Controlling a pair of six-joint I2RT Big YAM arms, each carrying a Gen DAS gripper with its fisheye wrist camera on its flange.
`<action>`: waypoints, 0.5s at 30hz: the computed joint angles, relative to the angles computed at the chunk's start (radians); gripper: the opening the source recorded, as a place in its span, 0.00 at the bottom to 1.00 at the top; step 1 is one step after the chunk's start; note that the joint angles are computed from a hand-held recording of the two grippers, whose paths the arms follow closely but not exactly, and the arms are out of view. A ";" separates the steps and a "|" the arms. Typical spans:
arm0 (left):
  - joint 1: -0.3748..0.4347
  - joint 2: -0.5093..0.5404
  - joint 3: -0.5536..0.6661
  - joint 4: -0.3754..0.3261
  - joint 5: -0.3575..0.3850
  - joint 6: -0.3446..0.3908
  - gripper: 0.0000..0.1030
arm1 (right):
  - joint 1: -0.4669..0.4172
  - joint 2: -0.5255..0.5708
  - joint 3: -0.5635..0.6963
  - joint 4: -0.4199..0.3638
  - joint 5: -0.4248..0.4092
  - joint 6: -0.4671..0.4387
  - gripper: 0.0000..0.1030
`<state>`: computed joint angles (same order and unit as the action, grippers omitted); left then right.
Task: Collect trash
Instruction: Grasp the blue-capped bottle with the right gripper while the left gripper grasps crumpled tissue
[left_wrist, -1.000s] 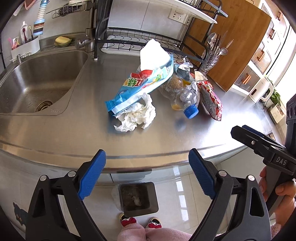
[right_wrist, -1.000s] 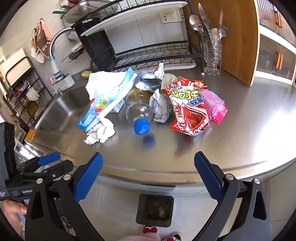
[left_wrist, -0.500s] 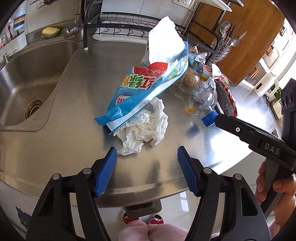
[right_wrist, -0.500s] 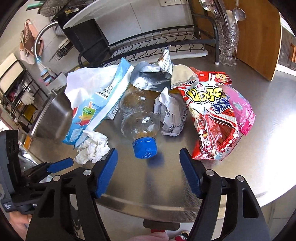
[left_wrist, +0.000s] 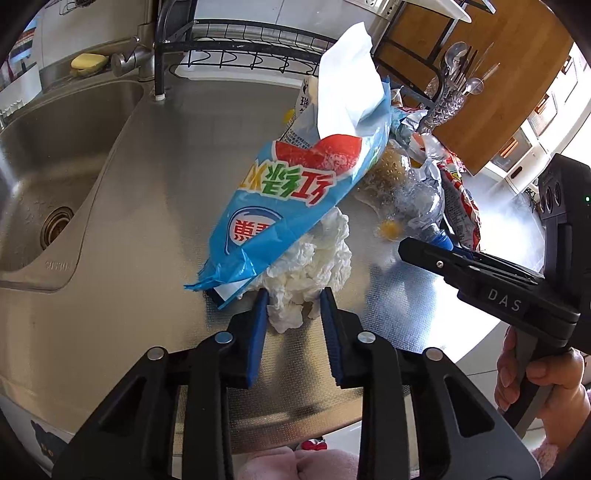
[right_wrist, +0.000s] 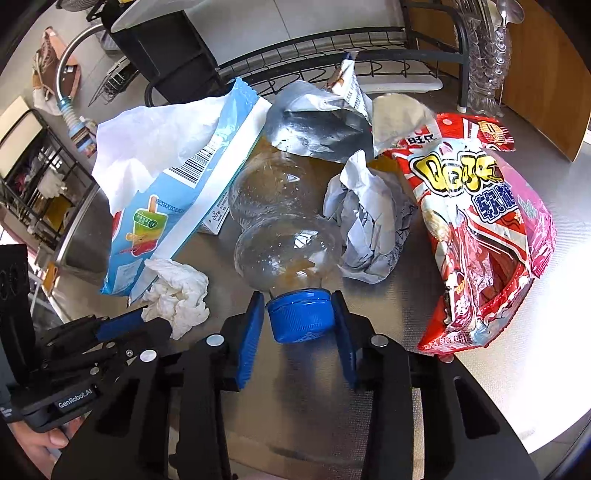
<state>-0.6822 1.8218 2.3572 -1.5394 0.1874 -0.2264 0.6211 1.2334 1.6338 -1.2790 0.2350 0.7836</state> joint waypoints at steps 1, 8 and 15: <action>0.000 0.001 0.002 0.003 0.000 0.000 0.17 | 0.000 0.001 0.000 0.000 -0.002 -0.003 0.33; 0.000 -0.018 -0.010 0.023 -0.010 -0.005 0.02 | 0.023 -0.018 0.001 0.024 0.061 -0.022 0.32; -0.009 -0.054 -0.022 0.047 -0.033 -0.010 0.01 | 0.058 -0.036 0.028 0.027 0.121 -0.037 0.31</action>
